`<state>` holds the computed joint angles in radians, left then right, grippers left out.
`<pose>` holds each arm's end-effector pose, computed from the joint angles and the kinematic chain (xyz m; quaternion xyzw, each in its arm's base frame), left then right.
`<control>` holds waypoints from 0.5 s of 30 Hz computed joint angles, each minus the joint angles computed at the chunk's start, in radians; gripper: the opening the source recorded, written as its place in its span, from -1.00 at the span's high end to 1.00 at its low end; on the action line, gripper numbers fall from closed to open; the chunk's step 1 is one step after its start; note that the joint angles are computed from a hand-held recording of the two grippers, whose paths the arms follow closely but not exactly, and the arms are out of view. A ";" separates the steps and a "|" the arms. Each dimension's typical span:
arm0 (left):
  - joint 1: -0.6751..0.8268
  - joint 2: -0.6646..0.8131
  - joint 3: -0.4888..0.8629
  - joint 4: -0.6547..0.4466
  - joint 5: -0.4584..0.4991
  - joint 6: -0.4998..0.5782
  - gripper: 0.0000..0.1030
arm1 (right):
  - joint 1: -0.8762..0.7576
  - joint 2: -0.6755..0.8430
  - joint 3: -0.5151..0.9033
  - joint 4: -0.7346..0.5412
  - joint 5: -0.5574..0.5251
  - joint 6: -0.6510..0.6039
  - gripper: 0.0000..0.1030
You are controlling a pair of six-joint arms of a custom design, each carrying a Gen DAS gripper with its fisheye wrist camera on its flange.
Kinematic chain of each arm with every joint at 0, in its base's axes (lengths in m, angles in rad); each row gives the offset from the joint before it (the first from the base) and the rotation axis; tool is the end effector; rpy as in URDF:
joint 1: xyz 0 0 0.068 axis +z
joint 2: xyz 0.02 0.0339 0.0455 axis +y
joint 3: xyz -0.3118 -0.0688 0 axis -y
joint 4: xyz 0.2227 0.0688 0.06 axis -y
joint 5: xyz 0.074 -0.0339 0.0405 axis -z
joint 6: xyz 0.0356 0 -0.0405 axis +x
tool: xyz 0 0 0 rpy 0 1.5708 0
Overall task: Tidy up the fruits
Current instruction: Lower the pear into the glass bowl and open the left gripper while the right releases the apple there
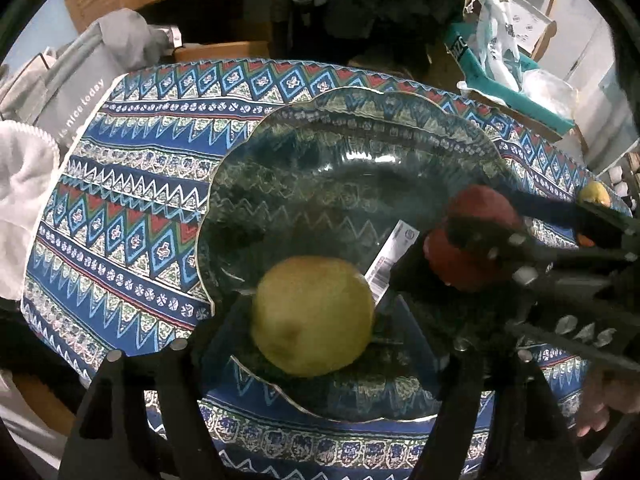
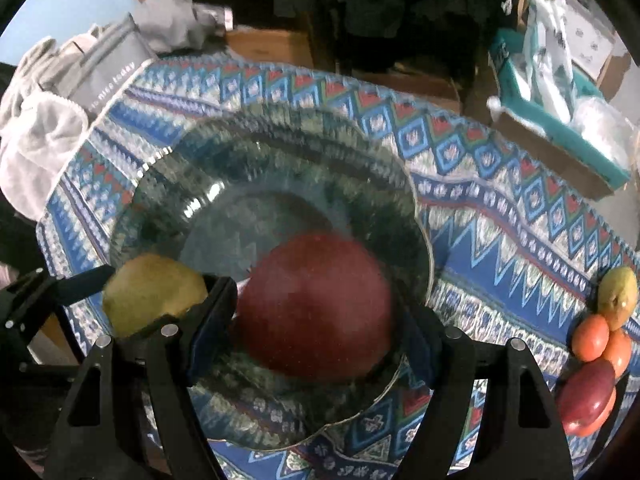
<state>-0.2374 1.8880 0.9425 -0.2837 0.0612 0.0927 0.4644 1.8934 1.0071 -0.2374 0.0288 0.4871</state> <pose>0.3231 -0.0804 0.1611 0.1670 0.9707 -0.0424 0.1673 0.3165 0.1574 0.1758 0.0143 0.9749 0.0890 0.2035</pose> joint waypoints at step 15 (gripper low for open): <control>0.027 -0.121 0.023 -0.061 0.070 -0.014 -0.52 | -0.013 -0.180 -0.012 -0.058 0.124 0.023 -0.51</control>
<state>-0.2102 1.7666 0.9656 -0.3446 0.1313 0.0784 0.4510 1.7134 0.9953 -0.2956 0.1531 0.5104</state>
